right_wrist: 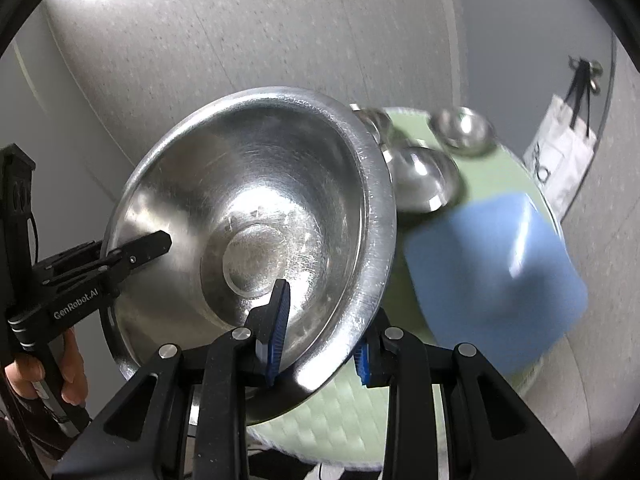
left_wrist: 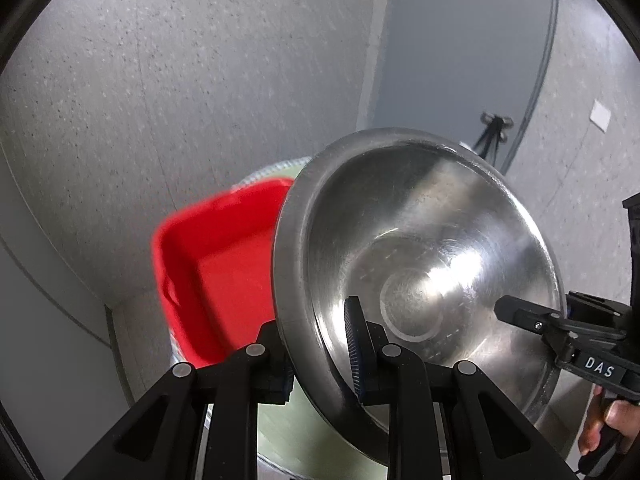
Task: Organize plates and bowls
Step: 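Grasp the rim of the large steel bowl with both grippers, then lift the large steel bowl into the red basket and open both grippers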
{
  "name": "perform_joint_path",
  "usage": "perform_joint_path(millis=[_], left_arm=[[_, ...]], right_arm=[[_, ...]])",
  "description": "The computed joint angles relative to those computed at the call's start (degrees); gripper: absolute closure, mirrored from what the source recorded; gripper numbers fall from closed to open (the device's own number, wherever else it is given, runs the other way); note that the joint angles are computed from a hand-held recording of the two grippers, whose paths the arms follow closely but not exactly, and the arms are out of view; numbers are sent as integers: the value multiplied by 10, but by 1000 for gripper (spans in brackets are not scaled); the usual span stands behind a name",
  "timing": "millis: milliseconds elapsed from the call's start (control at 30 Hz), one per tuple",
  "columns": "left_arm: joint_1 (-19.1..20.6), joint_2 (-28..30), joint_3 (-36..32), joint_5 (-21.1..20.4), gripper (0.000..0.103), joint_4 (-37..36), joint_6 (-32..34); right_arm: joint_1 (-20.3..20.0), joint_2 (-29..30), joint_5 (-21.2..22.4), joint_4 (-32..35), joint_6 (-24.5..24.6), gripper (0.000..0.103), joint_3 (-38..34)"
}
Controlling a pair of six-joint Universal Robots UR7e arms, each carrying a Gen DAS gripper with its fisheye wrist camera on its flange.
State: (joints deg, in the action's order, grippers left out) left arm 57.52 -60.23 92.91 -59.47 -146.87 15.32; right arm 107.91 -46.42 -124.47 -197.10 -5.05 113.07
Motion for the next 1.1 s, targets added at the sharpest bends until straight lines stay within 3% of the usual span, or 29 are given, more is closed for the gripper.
perform_joint_path(millis=[233,467,733,1100], left_arm=[[49,45,-96,-4,84,-4,58],[92,140,-231,11,84,64,66],[116,245,-360,29,84,149,61],[118,310,-446,50,81,190,72]], right_arm=[[16,87,5,53,-7,75,-155],[-3,165,10,178,30,75,-292],[-23,210,-2,264,74,75,-357],[-24,234,-30,305,108,72,-386]])
